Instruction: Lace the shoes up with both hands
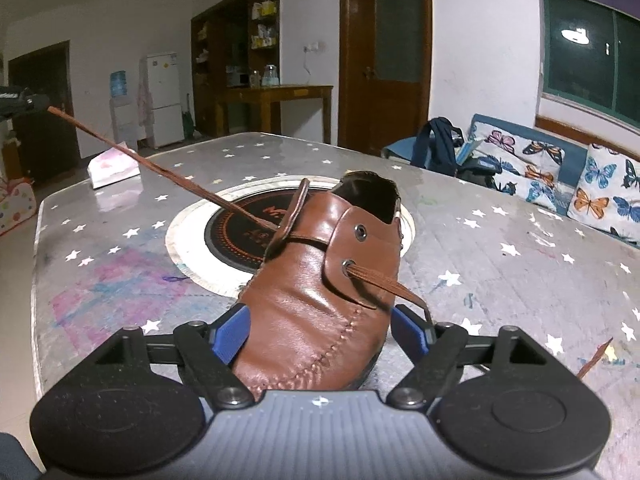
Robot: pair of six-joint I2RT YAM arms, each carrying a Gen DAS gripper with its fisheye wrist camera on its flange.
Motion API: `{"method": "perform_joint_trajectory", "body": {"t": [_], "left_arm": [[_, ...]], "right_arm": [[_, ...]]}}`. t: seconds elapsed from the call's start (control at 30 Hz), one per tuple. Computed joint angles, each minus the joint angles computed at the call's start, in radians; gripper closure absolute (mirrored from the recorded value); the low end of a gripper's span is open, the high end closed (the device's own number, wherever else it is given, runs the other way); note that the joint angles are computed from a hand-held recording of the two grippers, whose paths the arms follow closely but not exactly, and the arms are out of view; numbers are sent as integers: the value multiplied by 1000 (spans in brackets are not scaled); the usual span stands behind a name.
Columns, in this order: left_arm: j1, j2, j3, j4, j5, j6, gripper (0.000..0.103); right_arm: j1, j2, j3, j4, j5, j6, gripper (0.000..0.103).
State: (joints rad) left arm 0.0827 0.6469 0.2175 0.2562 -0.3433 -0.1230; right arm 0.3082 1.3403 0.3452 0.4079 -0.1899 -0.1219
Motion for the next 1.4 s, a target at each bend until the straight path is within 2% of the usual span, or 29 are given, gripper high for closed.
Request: {"method": "perform_joint_trajectory", "body": {"t": [0.43,0.63,0.77,0.93,1.1,1.2,1.4], "left_arm": [[-20,-25,-17,18,-24,35,101],[-48,-58,-22,15,47,98,101],[-98,-28,-24,22,126,114,101],[-201,104,-23,83,195,114,101],[-288,279,3,144,311,102,101],[-356,410,40,196,351,110,101],[-399,593,111,248,504,106,100]], "right_arm": [[38,25,31,-18,54,11,16],[12,-2,11,-15,40,22,15],[-23,-49,-11,-25,23,28,15],[-72,-92,-22,-38,-9,42,16],[-110,-121,-23,-53,-60,59,18],[-117,-142,-23,-74,-87,54,23],[-108,-178,-32,-110,-161,31,38]]}}
